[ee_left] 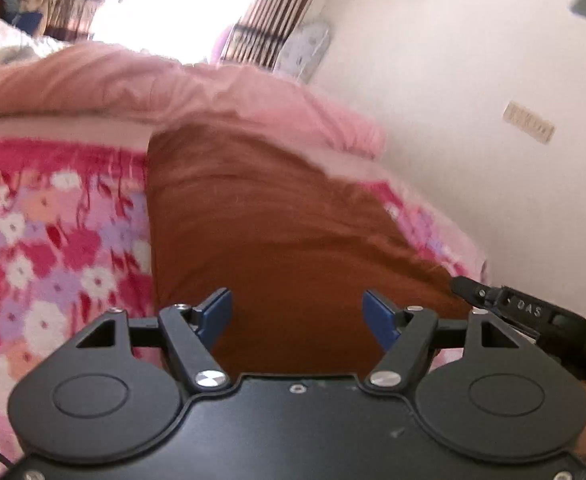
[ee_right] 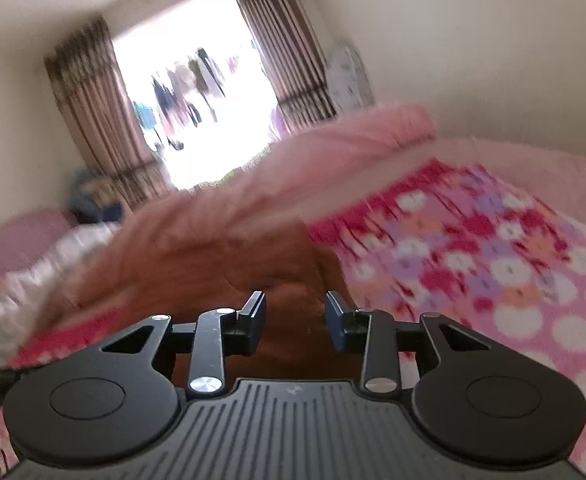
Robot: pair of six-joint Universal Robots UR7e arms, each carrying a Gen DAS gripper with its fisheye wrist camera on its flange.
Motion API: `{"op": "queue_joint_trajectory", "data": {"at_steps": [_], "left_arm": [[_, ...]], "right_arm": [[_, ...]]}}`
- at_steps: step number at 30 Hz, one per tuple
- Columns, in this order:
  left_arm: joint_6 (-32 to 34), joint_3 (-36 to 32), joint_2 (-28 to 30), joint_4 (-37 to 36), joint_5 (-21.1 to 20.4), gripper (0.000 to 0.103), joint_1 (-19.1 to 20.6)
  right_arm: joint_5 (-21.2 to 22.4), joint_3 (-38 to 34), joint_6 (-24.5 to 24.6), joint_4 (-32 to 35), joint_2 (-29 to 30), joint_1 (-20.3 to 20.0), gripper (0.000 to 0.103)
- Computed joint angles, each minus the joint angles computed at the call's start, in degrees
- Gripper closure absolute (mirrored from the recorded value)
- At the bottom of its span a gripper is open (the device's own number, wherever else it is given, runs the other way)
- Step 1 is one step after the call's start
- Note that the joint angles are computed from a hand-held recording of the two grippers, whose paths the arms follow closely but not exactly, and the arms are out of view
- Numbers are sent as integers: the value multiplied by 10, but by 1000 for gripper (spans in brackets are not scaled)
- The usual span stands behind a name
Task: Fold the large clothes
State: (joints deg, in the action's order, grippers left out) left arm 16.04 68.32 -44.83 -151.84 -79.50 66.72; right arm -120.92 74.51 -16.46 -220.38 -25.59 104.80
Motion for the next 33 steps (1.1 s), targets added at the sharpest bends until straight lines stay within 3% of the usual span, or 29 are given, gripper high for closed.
{"op": "queue_joint_trajectory", "data": {"at_steps": [2,5,7,10,13,18,21,23,27,29,30,31,33], "left_arm": [[12,-3,14,-8,15,31,4],[50,10,22,-40,40,29,3],[56,10,25,-48,51,28,3],[54,3,20,-27,44,29,5],[46,-11,11,-5,35,30,6],[28,-107,47,16,42,30,16],[-12,-218,99,82,35,30,26],[-43,-304,143,135,32,30,32],[-90,-468,231,248,29,30,41],[-102,-494,246,265,7,30,46],[-104,-509,254,274,-3,30,48],[-105,-511,255,276,-6,30,46],[-91,-515,257,276,0,30,41]], "right_arm": [[-14,10,11,6,3,-6,64],[-2,31,29,-16,7,-20,64],[-3,33,36,-22,12,-23,48],[24,54,86,-25,4,-33,48],[38,72,89,-10,-16,-33,48],[111,87,103,16,-68,-38,45],[115,29,70,83,-70,-35,45],[121,-24,56,172,-65,-38,45],[125,-146,110,358,-35,-51,45],[116,-189,137,414,-17,-54,46],[128,-198,142,434,-14,-58,54],[146,-194,141,446,-16,-62,76],[138,-178,128,423,-17,-56,93]]}}
